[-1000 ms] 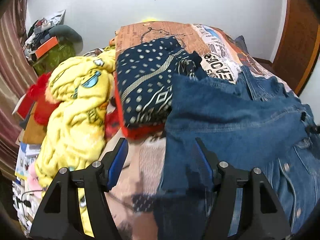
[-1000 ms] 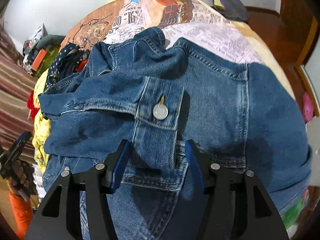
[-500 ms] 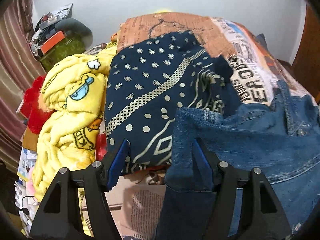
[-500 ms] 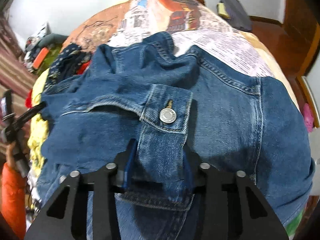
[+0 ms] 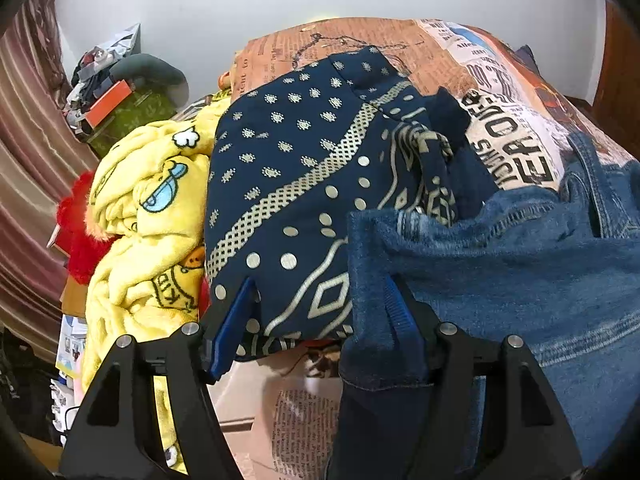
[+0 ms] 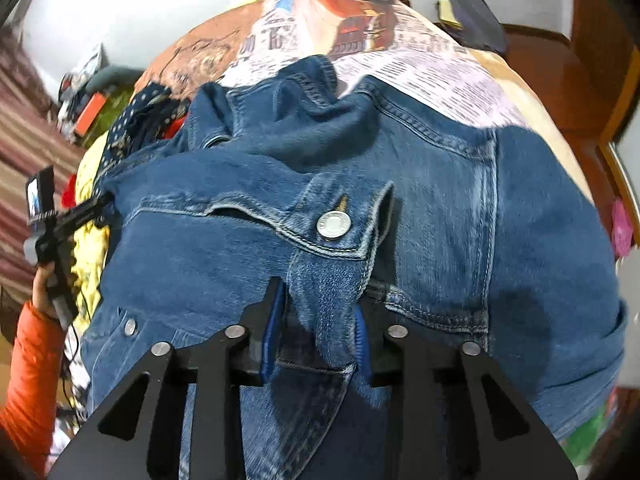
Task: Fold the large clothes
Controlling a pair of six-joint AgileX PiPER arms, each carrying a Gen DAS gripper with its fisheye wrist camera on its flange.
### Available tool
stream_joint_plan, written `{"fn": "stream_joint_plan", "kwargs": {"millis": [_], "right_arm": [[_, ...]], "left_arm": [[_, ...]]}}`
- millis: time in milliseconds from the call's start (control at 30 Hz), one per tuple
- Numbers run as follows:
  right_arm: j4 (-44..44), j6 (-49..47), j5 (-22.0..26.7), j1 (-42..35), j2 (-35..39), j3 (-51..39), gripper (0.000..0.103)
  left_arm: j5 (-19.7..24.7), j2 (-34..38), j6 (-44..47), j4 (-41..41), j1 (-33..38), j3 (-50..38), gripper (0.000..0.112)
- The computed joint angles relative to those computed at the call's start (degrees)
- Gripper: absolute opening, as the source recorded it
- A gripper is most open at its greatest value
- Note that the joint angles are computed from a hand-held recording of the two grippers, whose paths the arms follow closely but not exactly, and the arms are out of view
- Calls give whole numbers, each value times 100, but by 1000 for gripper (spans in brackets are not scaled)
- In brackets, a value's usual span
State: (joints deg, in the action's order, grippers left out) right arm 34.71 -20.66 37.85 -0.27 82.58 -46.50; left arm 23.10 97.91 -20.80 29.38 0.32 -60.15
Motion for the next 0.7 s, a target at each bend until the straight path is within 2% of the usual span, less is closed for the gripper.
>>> {"fn": "stream_joint_plan", "kwargs": {"millis": [67,167,267,400,467,567,700], "right_arm": [[108,-26,-95,-49,-82,89,35],[-500,579,-114,83,-273,78,46],[-773,757,-13,67,-519,72,48],[-1348,1320,55,-33,-964,75,48],[-1133,1065,142,-327,-1263,163,48],[-853,728,445,-1066,-1794,261,48],[-662,306,955,-2123,-2176,333,49]], "left_arm": [[27,-108,671,-600,79,43,66],[153,-400,1872,-1772,207,145,66],[244,-836,2599,-2514,203,327,66],[442,-1418,2923,-2830,-108,424,66],[532,-1657,3087,-3014,-317,436,66],[657,-1909,3126,-3150,-721,393,68],[629,-2119,2682,-2928,-1499,375,72]]}}
